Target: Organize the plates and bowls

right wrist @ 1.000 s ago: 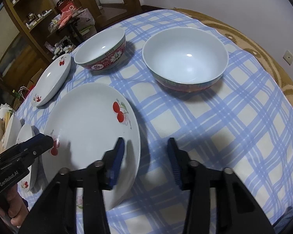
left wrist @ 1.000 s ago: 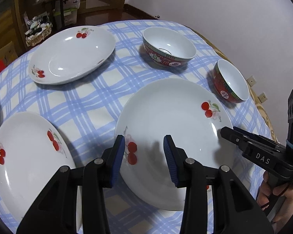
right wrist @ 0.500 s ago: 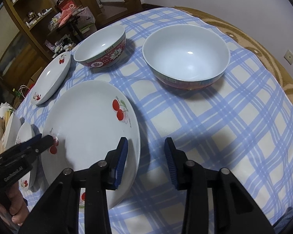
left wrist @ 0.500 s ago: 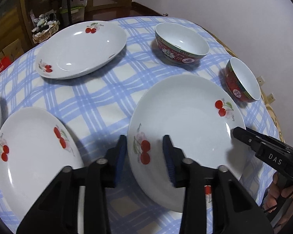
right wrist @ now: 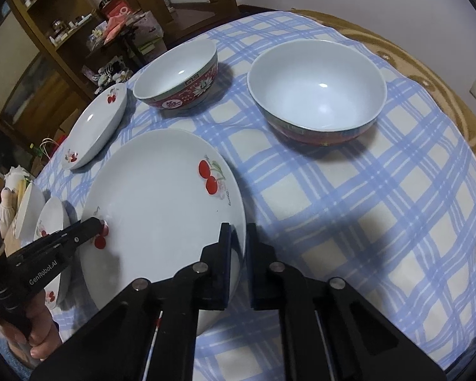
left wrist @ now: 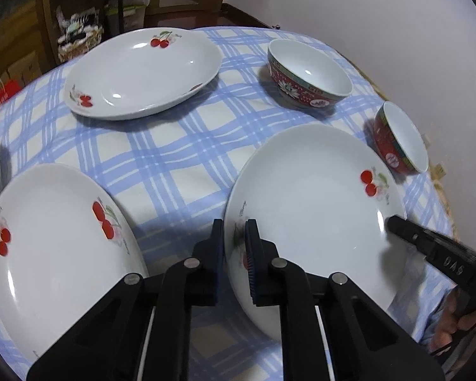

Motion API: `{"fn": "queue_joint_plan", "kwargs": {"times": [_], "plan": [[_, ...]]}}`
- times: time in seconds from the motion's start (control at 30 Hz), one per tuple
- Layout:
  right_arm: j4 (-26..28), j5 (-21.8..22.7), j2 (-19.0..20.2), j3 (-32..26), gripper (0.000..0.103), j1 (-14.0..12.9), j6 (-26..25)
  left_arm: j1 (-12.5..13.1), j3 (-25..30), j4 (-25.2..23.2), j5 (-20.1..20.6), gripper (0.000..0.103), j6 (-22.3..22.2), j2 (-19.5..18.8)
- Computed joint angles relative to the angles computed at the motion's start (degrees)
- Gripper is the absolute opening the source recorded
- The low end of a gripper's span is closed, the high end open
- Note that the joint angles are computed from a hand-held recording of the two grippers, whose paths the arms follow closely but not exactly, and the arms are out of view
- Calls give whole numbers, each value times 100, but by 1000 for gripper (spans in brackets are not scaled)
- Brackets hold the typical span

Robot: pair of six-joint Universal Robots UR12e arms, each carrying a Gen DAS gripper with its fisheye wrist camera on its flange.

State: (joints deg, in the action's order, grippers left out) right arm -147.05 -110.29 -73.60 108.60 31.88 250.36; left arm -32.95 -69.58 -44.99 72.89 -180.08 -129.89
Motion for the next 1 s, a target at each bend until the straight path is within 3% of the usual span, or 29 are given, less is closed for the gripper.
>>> {"fn": "queue_joint_plan", "kwargs": {"times": [0.43,0.57,1.0], "plan": [[-3,-125,-154,123,8,123,322,62,-306,-112,-347,12,-32,228],[135,-192,-196,94,8,214,326,18,-462,-91,-174,13,53,368],[370,-483,-363,99,7,538,716,1,-892,-196,-177,13,80,707]]}}
